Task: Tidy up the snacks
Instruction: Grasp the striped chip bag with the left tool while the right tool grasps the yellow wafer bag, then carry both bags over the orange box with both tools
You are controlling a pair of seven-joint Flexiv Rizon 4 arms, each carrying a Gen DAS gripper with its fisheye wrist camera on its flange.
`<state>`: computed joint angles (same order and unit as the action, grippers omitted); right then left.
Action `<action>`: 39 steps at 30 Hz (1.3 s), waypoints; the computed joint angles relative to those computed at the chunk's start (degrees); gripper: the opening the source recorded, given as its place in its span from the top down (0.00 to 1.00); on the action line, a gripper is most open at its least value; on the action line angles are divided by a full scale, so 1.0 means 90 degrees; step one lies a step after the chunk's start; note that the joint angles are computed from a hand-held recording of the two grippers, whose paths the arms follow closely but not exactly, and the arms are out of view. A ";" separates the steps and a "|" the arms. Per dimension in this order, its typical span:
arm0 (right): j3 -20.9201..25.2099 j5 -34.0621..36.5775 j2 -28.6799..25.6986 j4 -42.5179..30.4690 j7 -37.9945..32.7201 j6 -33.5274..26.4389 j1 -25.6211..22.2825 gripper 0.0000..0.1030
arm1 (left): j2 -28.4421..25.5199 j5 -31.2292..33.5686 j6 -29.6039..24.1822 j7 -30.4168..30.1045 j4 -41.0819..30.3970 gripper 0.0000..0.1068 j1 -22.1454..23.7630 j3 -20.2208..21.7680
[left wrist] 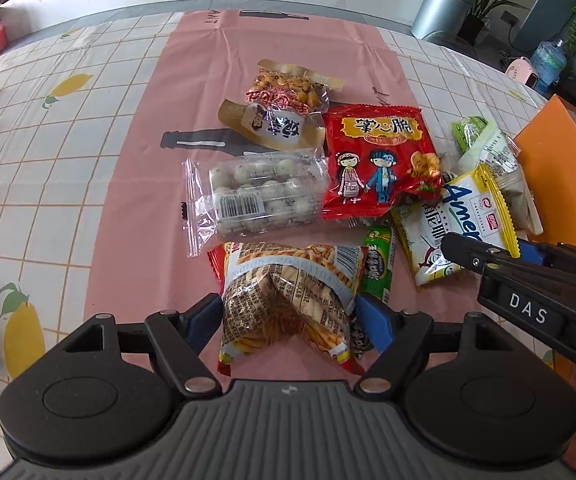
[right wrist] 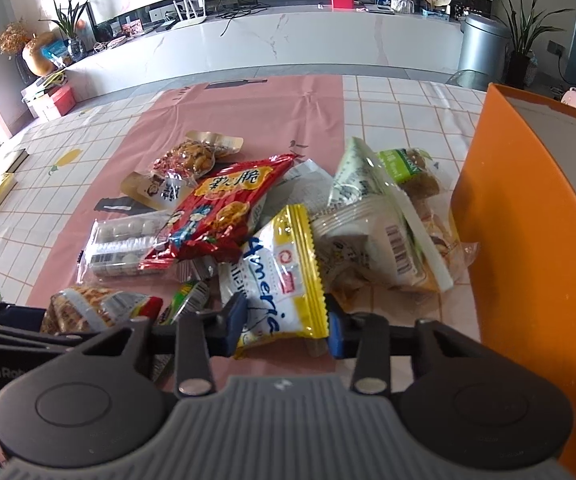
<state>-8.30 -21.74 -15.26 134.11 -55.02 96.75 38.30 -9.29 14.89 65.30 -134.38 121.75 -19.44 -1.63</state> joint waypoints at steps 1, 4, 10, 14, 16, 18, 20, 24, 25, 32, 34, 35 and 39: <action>0.0037 -0.0007 0.0014 0.0001 -0.0028 -0.0007 -0.0026 0.72 | -0.0004 0.0068 -0.0004 -0.0046 -0.0022 0.22 -0.0018 0.0012; 0.0339 0.0020 0.0069 -0.0002 -0.0145 -0.0009 -0.0265 0.84 | 0.0014 0.0135 0.0070 -0.0082 -0.0013 0.32 -0.0038 0.0015; 0.0935 0.0065 0.0275 0.0040 -0.0313 -0.0066 -0.0758 0.94 | 0.0164 0.0555 0.0010 -0.0508 -0.0095 0.42 -0.0121 0.0042; 0.1260 0.0073 0.0477 0.0114 -0.0396 -0.0135 -0.1047 0.94 | 0.0348 0.0784 -0.0092 -0.0827 -0.0138 0.43 -0.0136 -0.0001; 0.1359 0.0032 0.0617 0.0193 -0.0413 -0.0162 -0.1141 0.94 | 0.0453 0.0872 -0.0162 -0.0975 -0.0152 0.43 -0.0133 -0.0054; 0.1442 -0.0041 0.0797 0.0288 -0.0402 -0.0232 -0.1234 0.94 | 0.0573 0.0951 -0.0258 -0.1088 -0.0178 0.43 -0.0126 -0.0119; 0.1351 -0.0301 0.0989 0.0425 -0.0235 -0.0223 -0.1226 0.94 | 0.0697 0.1056 -0.0331 -0.1212 -0.0210 0.43 -0.0113 -0.0189; 0.1377 -0.0853 0.1438 0.0688 0.0127 -0.0124 -0.1531 0.94 | 0.0914 0.1206 -0.0423 -0.1387 -0.0315 0.43 -0.0091 -0.0373; 0.1376 -0.1056 0.1543 0.0744 0.0262 -0.0082 -0.1636 0.94 | 0.0945 0.1249 -0.0441 -0.1399 -0.0365 0.43 -0.0092 -0.0426; 0.1647 -0.0118 0.2424 0.0907 -0.0516 -0.0436 -0.1965 0.94 | 0.1027 0.1650 -0.0603 -0.1508 -0.0896 0.43 -0.0219 -0.0763; 0.1696 0.0124 0.2661 0.0940 -0.0725 -0.0559 -0.2068 0.94 | 0.0988 0.1742 -0.0626 -0.1491 -0.1074 0.43 -0.0288 -0.0835; 0.1692 0.0288 0.2782 0.0957 -0.0871 -0.0620 -0.2083 0.94 | 0.0962 0.1779 -0.0641 -0.1472 -0.1161 0.43 -0.0325 -0.0861; 0.1612 0.0994 0.3214 0.0952 -0.1505 -0.0991 -0.2061 0.94 | 0.0773 0.1923 -0.0628 -0.1387 -0.1535 0.43 -0.0515 -0.0939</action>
